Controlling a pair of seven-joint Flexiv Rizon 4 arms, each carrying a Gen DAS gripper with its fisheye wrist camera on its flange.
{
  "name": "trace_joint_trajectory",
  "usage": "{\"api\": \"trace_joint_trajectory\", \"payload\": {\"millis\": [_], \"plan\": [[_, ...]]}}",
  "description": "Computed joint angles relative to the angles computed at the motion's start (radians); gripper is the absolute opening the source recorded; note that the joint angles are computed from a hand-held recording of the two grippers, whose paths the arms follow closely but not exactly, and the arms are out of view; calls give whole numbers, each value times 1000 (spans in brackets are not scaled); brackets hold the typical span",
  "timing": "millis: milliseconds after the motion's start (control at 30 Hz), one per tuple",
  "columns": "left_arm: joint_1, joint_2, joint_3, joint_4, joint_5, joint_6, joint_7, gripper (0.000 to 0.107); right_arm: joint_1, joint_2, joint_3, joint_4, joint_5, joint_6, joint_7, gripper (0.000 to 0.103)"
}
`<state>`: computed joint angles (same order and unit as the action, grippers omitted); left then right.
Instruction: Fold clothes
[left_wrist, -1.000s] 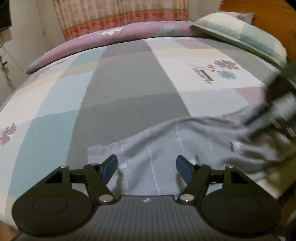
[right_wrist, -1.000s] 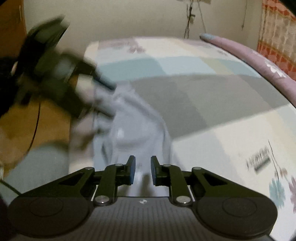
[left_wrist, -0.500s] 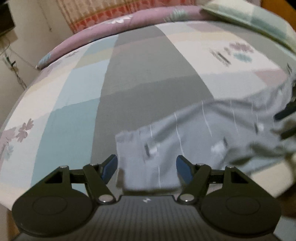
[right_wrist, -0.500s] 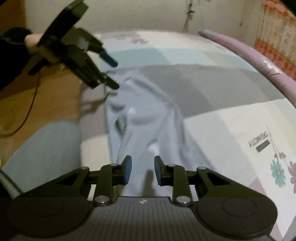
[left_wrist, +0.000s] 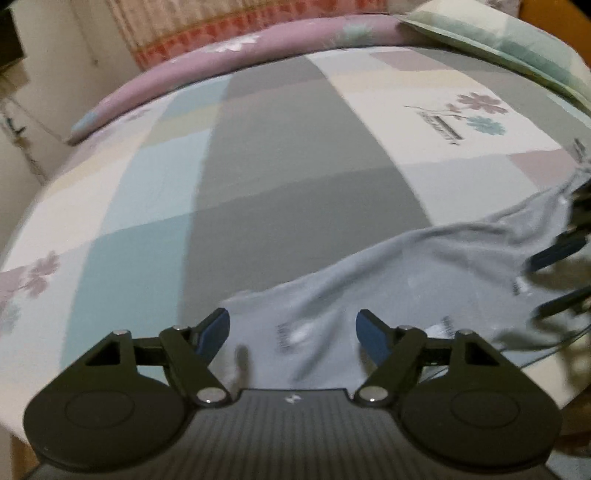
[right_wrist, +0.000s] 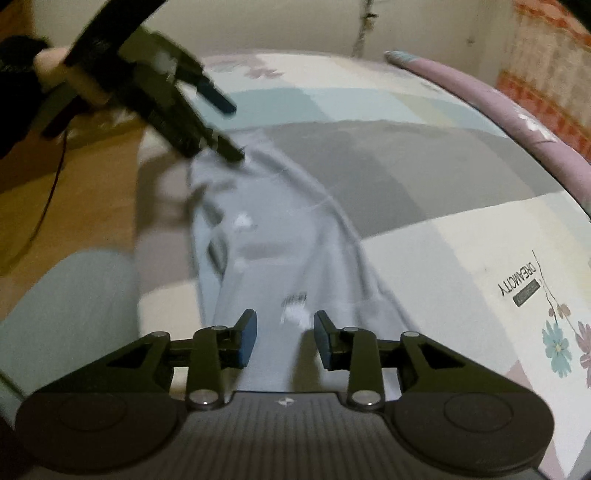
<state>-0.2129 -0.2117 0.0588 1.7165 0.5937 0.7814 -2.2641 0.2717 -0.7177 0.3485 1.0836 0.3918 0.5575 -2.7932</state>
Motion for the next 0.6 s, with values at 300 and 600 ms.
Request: {"api": "trace_joint_trajectory", "payload": {"millis": [300, 600], "plan": [[-1, 28, -6, -8, 45, -85, -47, 77, -12, -5, -3, -36, -3, -69, -54, 45], [-13, 25, -19, 20, -44, -75, 94, 78, 3, 22, 16, 51, -22, 7, -154, 47]]}}
